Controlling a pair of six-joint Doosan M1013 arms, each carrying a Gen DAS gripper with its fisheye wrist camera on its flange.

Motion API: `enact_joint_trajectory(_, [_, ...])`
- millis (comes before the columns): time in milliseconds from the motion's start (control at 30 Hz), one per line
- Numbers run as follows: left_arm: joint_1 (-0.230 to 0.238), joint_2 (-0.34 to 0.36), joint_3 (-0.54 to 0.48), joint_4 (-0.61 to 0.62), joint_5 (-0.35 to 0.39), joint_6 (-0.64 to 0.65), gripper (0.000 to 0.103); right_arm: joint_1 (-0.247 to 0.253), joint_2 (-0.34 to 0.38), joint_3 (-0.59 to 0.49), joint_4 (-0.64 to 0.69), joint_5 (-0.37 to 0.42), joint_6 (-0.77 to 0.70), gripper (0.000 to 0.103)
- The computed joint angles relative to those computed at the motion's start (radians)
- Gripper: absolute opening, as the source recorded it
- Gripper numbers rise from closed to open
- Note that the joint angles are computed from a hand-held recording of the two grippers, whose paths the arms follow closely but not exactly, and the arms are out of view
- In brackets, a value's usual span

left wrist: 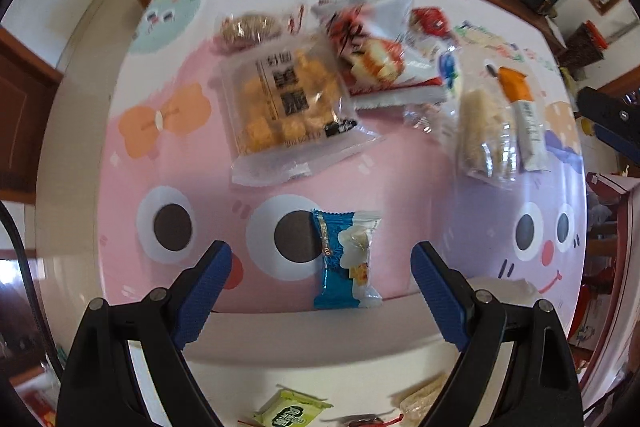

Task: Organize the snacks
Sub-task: 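Lift both tools out of the tray toward the remaining snacks, then grasp the blue-white wrapped snack with left tool while right tool grasps rice-cake bag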

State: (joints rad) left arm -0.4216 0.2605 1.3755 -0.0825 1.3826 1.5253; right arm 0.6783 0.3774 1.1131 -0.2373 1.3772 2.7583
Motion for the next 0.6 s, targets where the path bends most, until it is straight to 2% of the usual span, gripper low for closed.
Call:
enact_joint_trajectory(100, [0.002, 0.027, -0.008, -0.021, 0.041, -0.018, 0.09, -0.038, 0.007, 0.033, 0.095, -0.05, -0.03, 0.054])
enact_joint_trajectory(167, [-0.001, 0.038, -0.009, -0.021, 0.055, -0.025, 0.09, -0.054, 0.021, 0.039, 0.131, -0.051, -0.042, 0.054])
enact_joint_trajectory(433, [-0.012, 0.06, 0.007, -0.029, 0.077, -0.027, 0.089, -0.077, 0.071, 0.047, 0.193, -0.005, -0.078, 0.054])
enact_joint_trajectory(500, [-0.014, 0.065, 0.011, -0.028, 0.083, -0.028, 0.088, -0.08, 0.072, 0.058, 0.207, -0.018, -0.077, 0.054])
enact_joint_trajectory(600, [-0.016, 0.072, 0.016, -0.032, 0.097, -0.028, 0.081, -0.088, 0.075, 0.066, 0.227, -0.036, -0.075, 0.059])
